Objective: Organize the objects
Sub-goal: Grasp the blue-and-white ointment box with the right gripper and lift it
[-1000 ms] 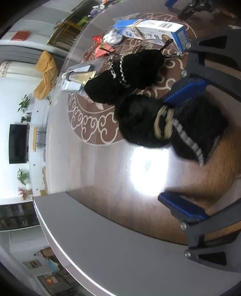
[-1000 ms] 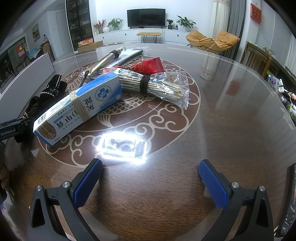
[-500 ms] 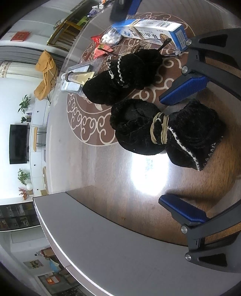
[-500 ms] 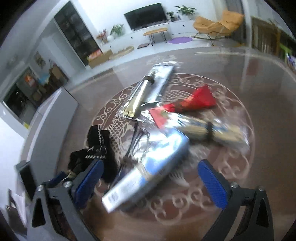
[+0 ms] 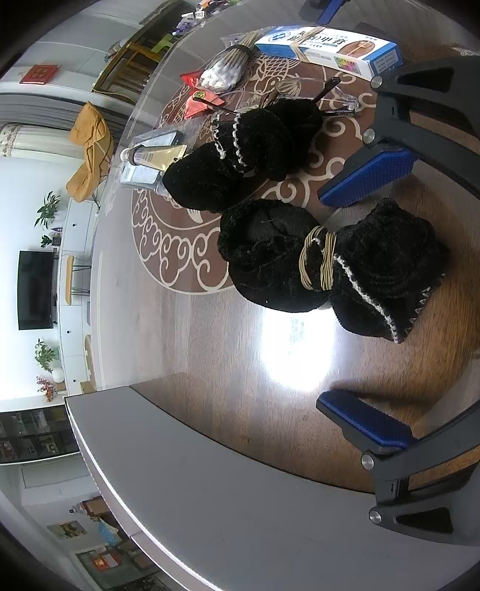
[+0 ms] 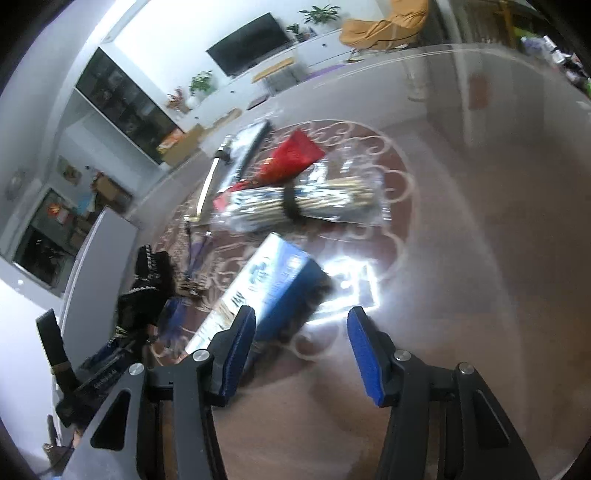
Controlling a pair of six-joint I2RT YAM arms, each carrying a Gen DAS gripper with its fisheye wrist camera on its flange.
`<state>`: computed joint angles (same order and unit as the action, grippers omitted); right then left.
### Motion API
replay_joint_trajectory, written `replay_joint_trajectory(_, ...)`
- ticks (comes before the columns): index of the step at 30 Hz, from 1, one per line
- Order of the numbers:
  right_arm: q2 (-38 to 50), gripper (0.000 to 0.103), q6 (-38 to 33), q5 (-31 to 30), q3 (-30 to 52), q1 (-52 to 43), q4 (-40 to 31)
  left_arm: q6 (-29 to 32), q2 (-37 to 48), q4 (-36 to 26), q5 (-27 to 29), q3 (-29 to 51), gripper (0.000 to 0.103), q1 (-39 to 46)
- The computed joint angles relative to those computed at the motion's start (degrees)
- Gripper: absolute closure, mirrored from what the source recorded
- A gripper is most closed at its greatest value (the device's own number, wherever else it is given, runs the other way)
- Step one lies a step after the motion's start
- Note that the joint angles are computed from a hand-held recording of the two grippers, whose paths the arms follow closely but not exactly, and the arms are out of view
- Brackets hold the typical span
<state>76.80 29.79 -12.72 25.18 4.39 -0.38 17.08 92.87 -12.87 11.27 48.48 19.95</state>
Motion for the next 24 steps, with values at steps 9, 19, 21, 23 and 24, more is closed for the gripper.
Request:
replay_joint_trajectory(9, 16.91, 0.017, 6.31, 11.49, 19.29, 13.55, -9.87, 4.63, 4.19, -12.32, -1.28, 9.11, 0.0, -0.72)
replay_joint_trajectory(19, 11.43, 0.061, -7.09, 21.31, 12.86, 19.24, -10.61, 4.62, -3.09, -7.17, 3.32, 1.22, 0.068, -1.24)
replay_joint_trajectory(21, 3.62, 0.061, -10.75, 19.66, 5.77, 16.36, -9.9, 5.37, -8.37, -7.67, 5.34, -3.78, 0.068, 0.67)
replay_joint_trajectory(23, -1.28, 0.061, -13.61, 17.53, 1.01, 13.28, -8.46, 6.63, -14.79, -8.2, 6.23, -9.41, 0.066, 2.74)
replay_joint_trajectory(24, -3.52, 0.061, -14.68, 17.29, -0.52, 12.31, -9.0, 7.15, -17.19, -8.22, 6.4, -11.49, 0.061, 3.48)
